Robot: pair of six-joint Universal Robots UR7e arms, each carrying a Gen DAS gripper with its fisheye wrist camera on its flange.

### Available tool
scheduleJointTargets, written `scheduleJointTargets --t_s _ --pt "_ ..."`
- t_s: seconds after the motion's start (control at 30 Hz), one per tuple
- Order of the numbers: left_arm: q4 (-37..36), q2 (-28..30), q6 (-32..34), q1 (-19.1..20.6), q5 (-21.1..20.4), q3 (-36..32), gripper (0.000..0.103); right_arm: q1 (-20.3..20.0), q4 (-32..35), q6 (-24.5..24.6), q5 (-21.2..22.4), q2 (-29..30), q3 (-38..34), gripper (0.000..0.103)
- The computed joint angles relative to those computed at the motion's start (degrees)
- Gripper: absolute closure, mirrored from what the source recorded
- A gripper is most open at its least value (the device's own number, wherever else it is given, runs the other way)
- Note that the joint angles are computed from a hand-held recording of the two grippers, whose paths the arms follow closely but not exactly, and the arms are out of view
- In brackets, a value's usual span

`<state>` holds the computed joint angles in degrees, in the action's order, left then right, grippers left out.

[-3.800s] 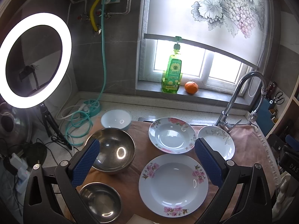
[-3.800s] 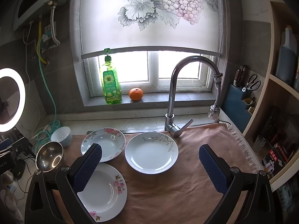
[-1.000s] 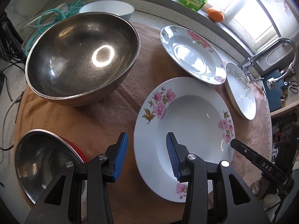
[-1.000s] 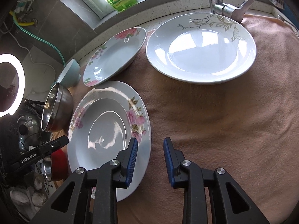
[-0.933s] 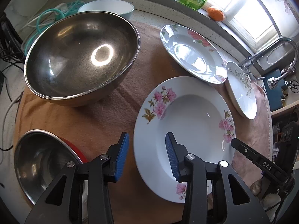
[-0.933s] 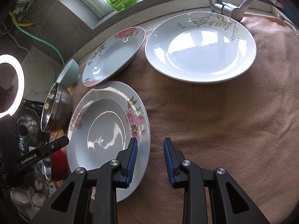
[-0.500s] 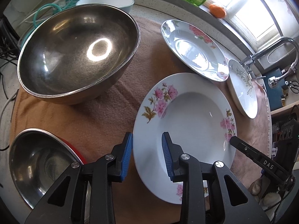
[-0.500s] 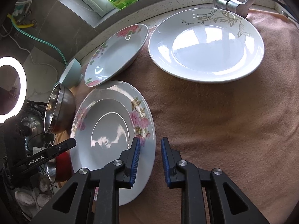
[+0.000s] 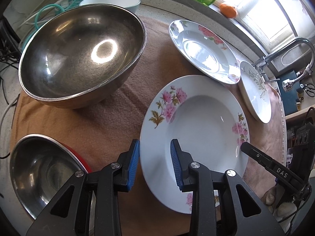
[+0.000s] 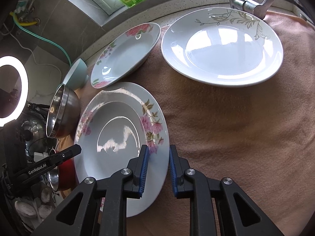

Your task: Organize plates and bowls

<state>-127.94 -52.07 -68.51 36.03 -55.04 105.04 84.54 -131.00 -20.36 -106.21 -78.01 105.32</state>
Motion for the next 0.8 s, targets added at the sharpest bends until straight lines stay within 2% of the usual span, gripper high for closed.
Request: scheduleJointTargets --t_s 0.8 --pt "0.3 -1.5 -2.0 -1.7 -0.7 2.2 0.073 0.7 -0.2 -0.8 -1.7 -1.0 1.1 0.084"
